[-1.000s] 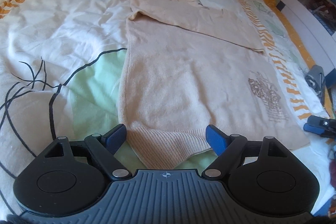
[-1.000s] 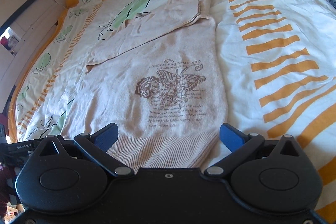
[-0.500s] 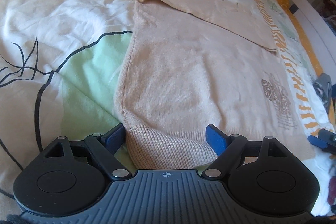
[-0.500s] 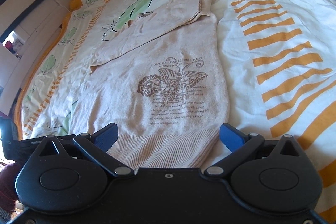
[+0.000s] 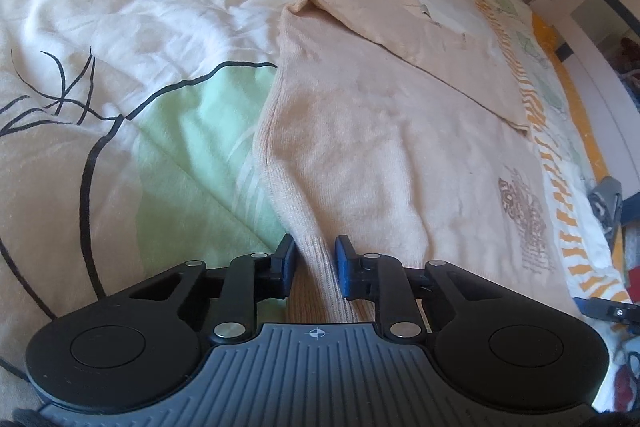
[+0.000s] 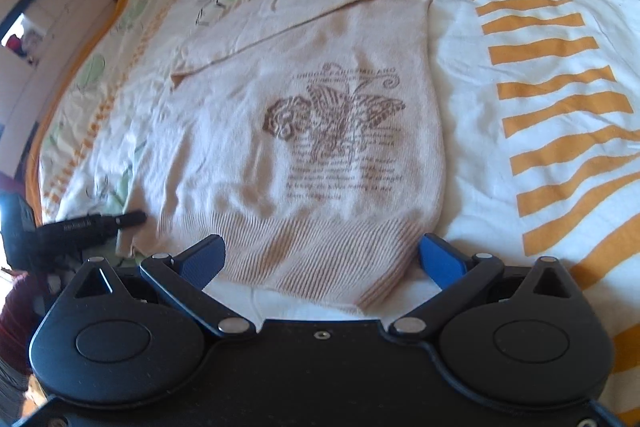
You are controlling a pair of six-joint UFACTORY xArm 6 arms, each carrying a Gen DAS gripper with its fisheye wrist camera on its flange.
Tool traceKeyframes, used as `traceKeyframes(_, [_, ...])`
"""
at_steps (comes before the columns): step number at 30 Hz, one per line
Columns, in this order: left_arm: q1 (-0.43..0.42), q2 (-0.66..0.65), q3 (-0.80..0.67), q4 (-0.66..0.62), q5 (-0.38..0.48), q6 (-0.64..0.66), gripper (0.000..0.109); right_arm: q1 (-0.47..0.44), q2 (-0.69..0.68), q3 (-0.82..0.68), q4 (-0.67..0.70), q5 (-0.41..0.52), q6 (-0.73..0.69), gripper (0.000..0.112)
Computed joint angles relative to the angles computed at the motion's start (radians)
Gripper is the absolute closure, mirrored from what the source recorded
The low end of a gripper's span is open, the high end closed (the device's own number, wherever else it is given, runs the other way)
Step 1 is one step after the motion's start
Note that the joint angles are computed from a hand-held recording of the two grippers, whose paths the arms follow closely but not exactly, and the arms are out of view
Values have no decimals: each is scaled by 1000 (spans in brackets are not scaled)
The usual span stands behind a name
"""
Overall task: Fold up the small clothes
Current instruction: 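Grasp the ribbed hem with the left gripper while the right gripper grasps it too, then lift the hem with both grippers, fold it toward the collar, and open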
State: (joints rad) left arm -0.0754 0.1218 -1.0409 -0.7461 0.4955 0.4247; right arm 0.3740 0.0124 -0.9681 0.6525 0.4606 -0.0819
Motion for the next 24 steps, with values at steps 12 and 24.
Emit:
traceKeyframes(12, [1, 0, -1, -48, 0, 29, 89, -21, 66, -53, 108, 55, -53, 27])
traceKeyframes(24, [24, -19, -13, -281, 40, 142, 100, -8, -11, 11, 521, -82, -371, 93])
